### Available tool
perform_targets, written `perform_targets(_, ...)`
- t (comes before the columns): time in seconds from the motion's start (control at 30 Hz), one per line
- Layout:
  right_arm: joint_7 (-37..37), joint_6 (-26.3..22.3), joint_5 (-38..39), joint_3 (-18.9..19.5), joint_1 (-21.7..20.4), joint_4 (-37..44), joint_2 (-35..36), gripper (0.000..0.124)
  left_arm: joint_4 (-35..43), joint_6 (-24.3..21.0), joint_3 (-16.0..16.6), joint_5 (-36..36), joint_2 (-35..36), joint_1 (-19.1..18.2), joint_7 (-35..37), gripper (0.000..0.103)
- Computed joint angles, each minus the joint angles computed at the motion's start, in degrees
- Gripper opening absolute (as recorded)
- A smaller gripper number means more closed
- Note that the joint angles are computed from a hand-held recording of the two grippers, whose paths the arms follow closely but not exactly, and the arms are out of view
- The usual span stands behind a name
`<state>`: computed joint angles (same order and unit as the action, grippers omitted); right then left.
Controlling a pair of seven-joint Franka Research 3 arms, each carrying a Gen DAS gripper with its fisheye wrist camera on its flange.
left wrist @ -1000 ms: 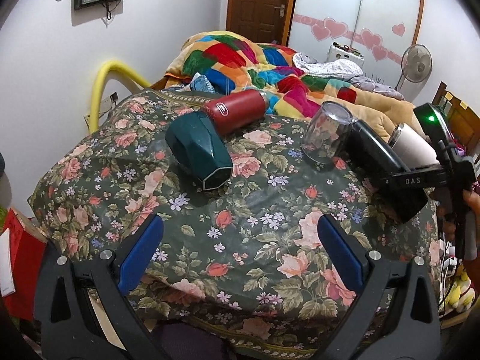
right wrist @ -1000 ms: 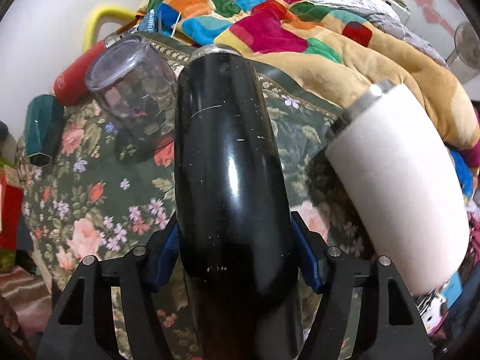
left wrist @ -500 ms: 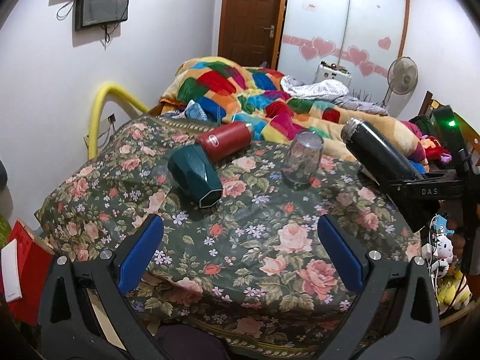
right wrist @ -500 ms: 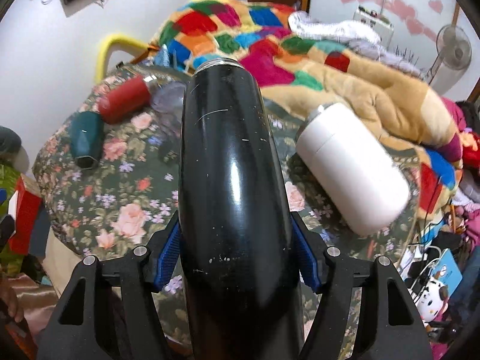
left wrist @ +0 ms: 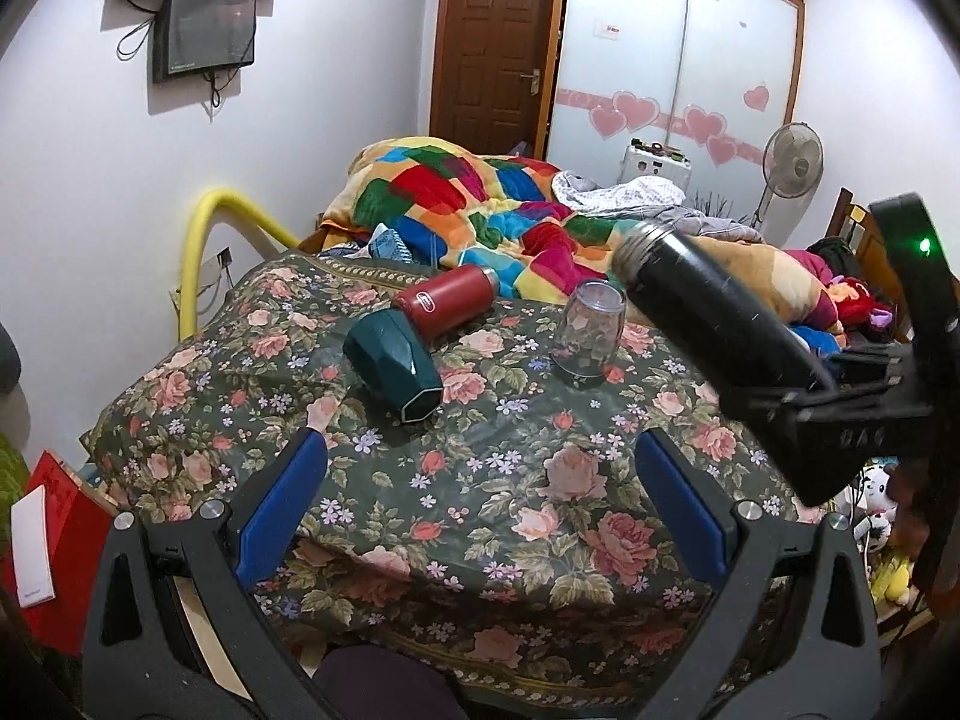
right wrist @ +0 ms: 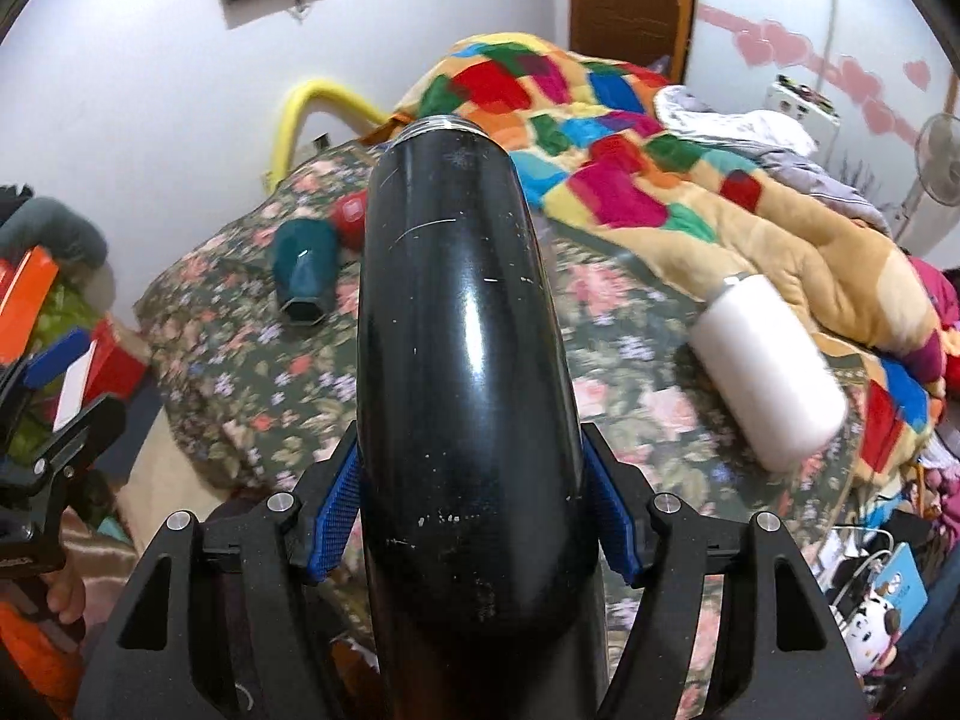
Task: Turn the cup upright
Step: 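Lift the black thermos with the right tool and carry it toward the left tool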
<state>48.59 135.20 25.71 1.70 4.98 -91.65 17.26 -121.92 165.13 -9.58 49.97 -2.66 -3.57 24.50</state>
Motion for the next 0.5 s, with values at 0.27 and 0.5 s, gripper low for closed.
perform_targets(0.27,0.2,-0.09,-2.7,0.57,2.51,-1.85,2.33,0.064,-0.74,-0.47,0.16,-1.72,0.02,0.1,1.07,0.103)
perform_targets(0.5,3.05,-0.68,-7.48,0.03,4.15,-0.38,6.23,0.064,-0.48,-0.52,0.5,-4.46,1.47,-0.13,3.51,0.103)
